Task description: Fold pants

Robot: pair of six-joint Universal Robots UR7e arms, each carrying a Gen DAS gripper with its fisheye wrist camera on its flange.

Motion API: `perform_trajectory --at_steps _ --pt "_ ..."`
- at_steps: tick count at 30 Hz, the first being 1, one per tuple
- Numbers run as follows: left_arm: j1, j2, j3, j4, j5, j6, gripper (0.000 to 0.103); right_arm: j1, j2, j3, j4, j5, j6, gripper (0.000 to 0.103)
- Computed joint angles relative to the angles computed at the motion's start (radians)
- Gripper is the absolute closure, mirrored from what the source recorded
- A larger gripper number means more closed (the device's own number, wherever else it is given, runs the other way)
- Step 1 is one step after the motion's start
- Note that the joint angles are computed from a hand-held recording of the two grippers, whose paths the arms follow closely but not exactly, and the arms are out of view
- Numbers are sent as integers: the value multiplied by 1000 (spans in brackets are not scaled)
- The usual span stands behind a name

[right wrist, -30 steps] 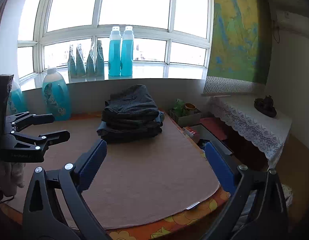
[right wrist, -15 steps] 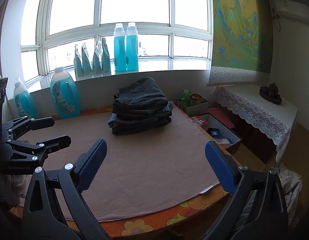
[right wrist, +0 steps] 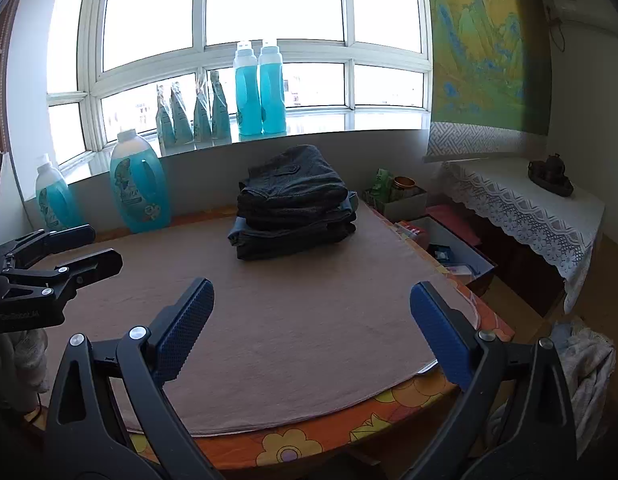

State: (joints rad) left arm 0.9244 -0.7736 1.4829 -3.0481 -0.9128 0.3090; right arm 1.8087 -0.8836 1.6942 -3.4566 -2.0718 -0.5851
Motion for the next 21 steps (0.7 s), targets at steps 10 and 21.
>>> perform_trajectory --at_steps 10,21 --pt "0 -3 4 0 -3 1 21 0 6 -9 8 9 10 3" --pt "1 -11 16 -8 2 1 21 3 3 -5 23 17 22 3"
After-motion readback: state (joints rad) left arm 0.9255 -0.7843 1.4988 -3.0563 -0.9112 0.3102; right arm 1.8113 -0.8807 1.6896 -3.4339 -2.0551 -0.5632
